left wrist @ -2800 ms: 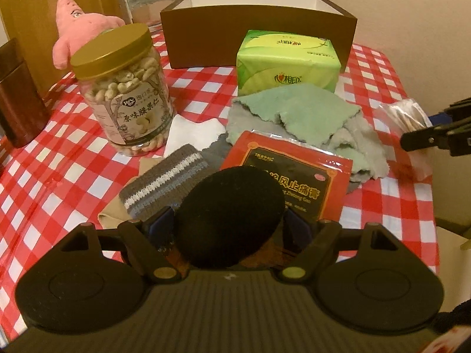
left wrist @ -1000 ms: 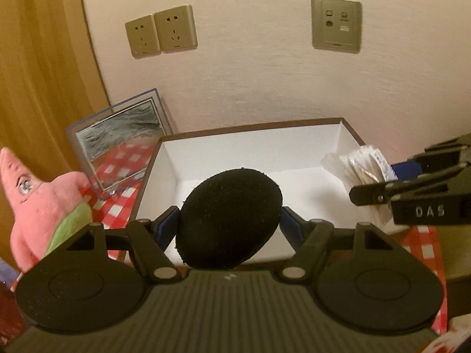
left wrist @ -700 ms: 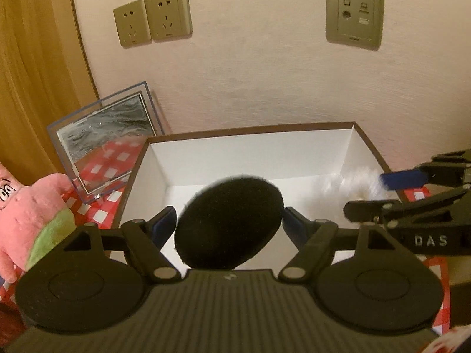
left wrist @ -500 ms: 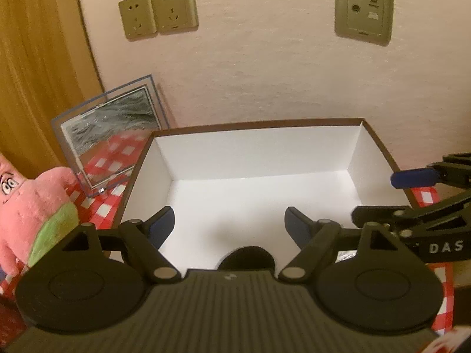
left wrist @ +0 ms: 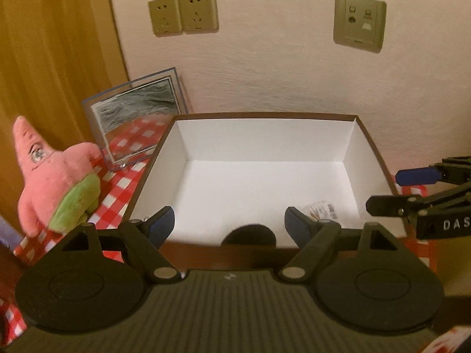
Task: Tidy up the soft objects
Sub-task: 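Open right tool over the brown box while left tool drops the black disc in, then move both tools back from the box to the items on the table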
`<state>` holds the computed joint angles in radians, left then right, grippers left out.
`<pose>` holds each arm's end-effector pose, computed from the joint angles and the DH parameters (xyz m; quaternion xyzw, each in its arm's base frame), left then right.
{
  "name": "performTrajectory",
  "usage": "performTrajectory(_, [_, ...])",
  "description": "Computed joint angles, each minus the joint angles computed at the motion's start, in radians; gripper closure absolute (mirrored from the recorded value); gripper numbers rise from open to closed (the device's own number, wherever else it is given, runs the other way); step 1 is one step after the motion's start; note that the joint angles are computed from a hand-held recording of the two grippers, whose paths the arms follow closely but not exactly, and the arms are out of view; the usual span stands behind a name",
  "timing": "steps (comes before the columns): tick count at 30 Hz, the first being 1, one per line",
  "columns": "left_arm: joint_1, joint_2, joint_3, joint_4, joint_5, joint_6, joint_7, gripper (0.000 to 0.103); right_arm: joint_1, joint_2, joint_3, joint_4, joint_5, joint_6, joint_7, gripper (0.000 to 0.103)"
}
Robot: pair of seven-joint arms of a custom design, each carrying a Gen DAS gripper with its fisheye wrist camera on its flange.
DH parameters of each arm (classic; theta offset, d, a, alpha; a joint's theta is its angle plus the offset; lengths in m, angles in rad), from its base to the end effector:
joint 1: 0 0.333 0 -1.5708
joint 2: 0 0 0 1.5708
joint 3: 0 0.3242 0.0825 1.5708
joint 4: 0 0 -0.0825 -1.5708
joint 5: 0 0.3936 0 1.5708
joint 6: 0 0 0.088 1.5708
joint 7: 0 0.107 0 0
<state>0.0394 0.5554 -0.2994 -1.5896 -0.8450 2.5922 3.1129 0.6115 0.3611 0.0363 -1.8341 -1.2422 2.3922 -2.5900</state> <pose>0.7248 -0.1392 0.3688 -0.2238 0.8870 -0.3779 0.1426 0.5401 0.3963 0.3610 -0.4221 0.7931 -0.3098 0.3111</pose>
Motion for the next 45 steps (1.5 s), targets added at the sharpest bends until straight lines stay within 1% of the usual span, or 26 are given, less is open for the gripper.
performTrajectory(2, [0.025, -0.040, -0.003, -0.047, -0.026, -0.007, 0.014, 0.023, 0.012, -0.017, 0.005, -0.015, -0.010, -0.012, 0.009, 0.030])
performTrajectory(6, [0.060, -0.126, 0.011, -0.140, -0.084, -0.029, 0.044, 0.022, 0.028, -0.048, 0.022, -0.043, -0.033, -0.029, 0.044, 0.030])
performTrajectory(10, [0.085, -0.203, 0.040, -0.219, -0.150, -0.056, 0.099, 0.023, 0.044, -0.063, 0.044, -0.051, -0.039, -0.056, 0.050, 0.030])
performTrajectory(16, [0.111, -0.296, 0.105, -0.319, -0.227, -0.112, 0.184, 0.023, 0.077, -0.076, 0.076, -0.059, -0.049, -0.074, 0.086, 0.030])
performTrajectory(19, [0.126, -0.325, 0.138, -0.350, -0.254, -0.137, 0.219, 0.022, 0.098, -0.064, 0.090, -0.039, -0.035, -0.086, 0.083, 0.030])
performTrajectory(22, [0.143, -0.343, 0.170, -0.371, -0.261, -0.160, 0.229, 0.023, 0.120, -0.046, 0.095, -0.016, -0.026, -0.085, 0.088, 0.030])
performTrajectory(28, [0.177, -0.359, 0.212, -0.408, -0.265, -0.164, 0.260, 0.023, 0.163, 0.020, 0.095, 0.052, 0.015, -0.051, 0.076, 0.030])
performTrajectory(33, [0.206, -0.352, 0.238, -0.429, -0.228, -0.163, 0.252, 0.023, 0.195, 0.094, 0.076, 0.123, 0.071, -0.006, 0.050, 0.030])
performTrajectory(36, [0.219, -0.346, 0.246, -0.442, -0.207, -0.145, 0.240, 0.023, 0.214, 0.139, 0.063, 0.168, 0.106, 0.020, 0.025, 0.030])
performTrajectory(45, [0.254, -0.323, 0.262, -0.465, -0.128, -0.141, 0.182, 0.024, 0.255, 0.256, 0.019, 0.285, 0.204, 0.124, -0.038, 0.030])
